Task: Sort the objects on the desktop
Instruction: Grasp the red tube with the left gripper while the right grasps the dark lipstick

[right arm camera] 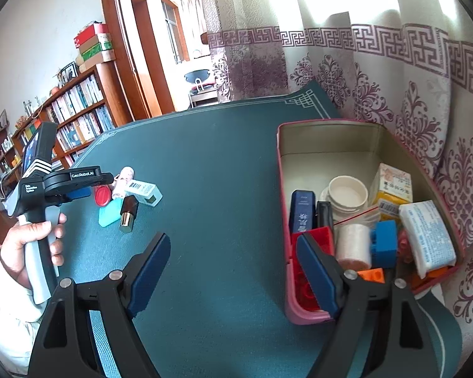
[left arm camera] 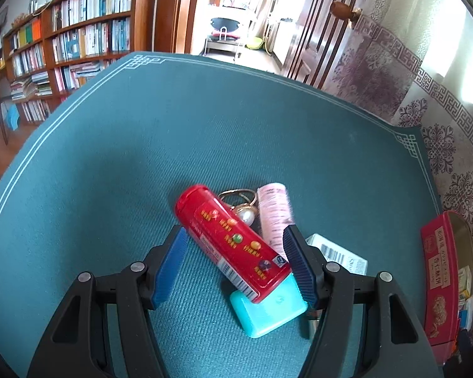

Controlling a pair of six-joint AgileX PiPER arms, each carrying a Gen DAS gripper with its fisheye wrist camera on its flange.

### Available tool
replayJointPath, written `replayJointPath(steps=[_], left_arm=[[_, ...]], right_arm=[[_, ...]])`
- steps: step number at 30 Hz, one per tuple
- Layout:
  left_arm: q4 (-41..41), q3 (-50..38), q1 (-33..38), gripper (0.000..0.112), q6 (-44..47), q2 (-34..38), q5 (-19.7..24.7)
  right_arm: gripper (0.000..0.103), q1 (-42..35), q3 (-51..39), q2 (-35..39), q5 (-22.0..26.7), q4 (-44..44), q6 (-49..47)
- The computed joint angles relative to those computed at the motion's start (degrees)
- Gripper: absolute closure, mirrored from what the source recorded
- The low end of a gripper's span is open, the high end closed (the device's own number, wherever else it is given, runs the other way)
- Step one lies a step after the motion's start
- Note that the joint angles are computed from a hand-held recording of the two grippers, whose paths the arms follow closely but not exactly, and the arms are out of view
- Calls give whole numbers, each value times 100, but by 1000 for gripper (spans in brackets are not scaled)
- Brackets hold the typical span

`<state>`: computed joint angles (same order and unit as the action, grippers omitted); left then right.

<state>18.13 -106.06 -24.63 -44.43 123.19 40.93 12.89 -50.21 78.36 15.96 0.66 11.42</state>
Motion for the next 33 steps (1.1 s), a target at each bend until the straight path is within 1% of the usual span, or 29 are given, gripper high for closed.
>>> replayJointPath(steps=[3,12,14,19,22,24,26,27,30,33], left_arm=[[78,88,15,45,-2,-17,3],[421,551,136,45,-145,-211,74],[349,595,209,45,-52,-221,63],[196,448,265,45,282,-83,170],[458,408,185,45,241,-18,197],[598,472,164,46,203,-21,121],[747,662,168,59,83,-102,-75],[762,688,172,77,61,-116,-122],[600,973,253,77,57,-276,-413],[713,1195,249,77,-79,-408,-601]], right_arm=[[17,81,15,30,-32,-329,303],[16,72,32,-19,-33,-209,156],[16,80,44,-29,-41,-197,134],[16,202,48,-30,-46,-447,387],[16,283,16,12,-33,-548,518],[16,340,-15,54,-34,-620,621],[16,411,-72,101,-32,-697,734],[16,443,-95,118,-31,-755,803],[16,567,-259,246,7,-811,861],[16,701,-465,406,43,-726,734]])
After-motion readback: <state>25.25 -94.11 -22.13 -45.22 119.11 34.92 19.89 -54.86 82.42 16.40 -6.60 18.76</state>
